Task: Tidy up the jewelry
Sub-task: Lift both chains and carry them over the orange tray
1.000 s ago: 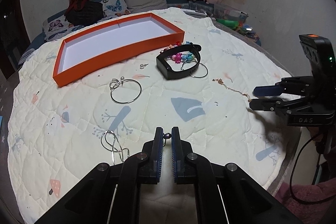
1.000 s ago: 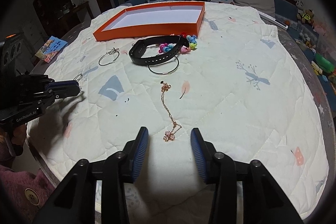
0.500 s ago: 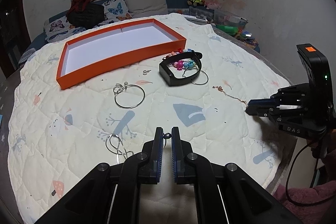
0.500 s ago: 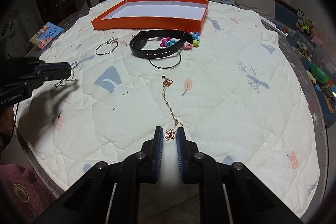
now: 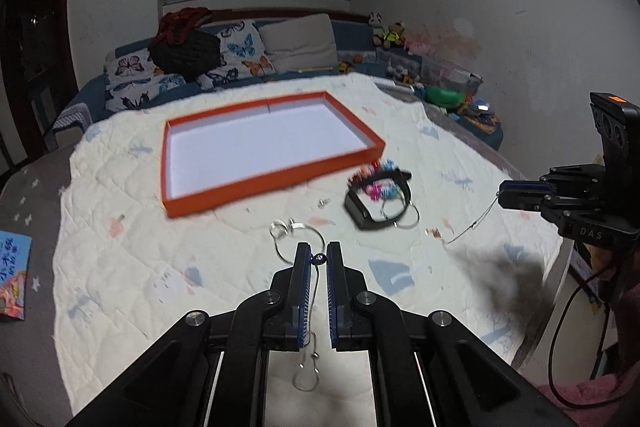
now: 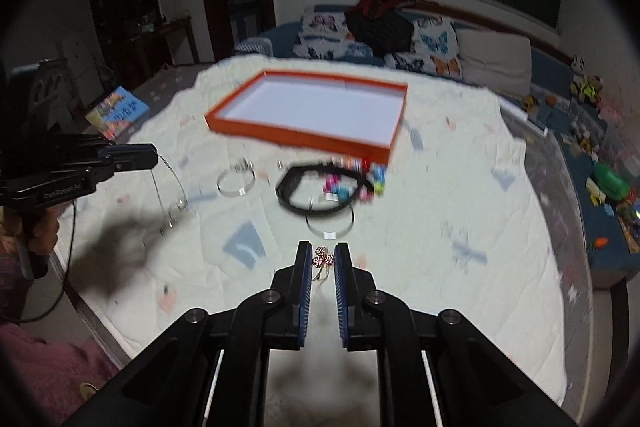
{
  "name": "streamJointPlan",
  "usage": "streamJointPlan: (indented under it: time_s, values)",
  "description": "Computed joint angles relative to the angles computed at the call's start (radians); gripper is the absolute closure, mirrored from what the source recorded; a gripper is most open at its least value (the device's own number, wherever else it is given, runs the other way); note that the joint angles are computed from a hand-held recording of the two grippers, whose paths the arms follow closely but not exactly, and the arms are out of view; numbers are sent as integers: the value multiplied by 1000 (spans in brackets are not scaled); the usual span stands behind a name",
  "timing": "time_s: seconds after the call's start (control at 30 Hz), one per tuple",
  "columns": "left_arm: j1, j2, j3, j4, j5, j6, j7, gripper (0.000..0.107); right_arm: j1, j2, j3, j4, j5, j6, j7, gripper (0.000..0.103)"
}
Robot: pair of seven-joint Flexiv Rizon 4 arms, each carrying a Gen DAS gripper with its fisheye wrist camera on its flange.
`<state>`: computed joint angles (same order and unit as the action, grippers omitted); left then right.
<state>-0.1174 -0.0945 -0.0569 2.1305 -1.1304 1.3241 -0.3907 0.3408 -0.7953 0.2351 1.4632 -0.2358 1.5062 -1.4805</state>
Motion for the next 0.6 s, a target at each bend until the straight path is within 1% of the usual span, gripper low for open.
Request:
streamJointPlan:
  time_s: [0.1,0.2,0.23,0.33,0.43,0.6]
  values:
    - [8,4,6,-32,23,9,0,99,-23,-13,39,-48,-4,-1,-34,90]
    - [21,9,8,-75,22,-5,11,99,-16,-21,30,-90,-9,6,-51,90]
    - [25,6,10,-91,26,-7,9,99,-20,-27,38,-109,-8,4,-59,90]
    - [44,-8,16,-148,70,-18,-30,99,-37,-43,70,-163,2,-2,-84,90]
    - [67,-22,16,-209,104,-39,-54,99,-62,-62,119,-224,17,-14,-127,90]
    - [96,-55,7,-306,170,-35,-92,99,-51,-100,128,-348,40,-41,-173,90]
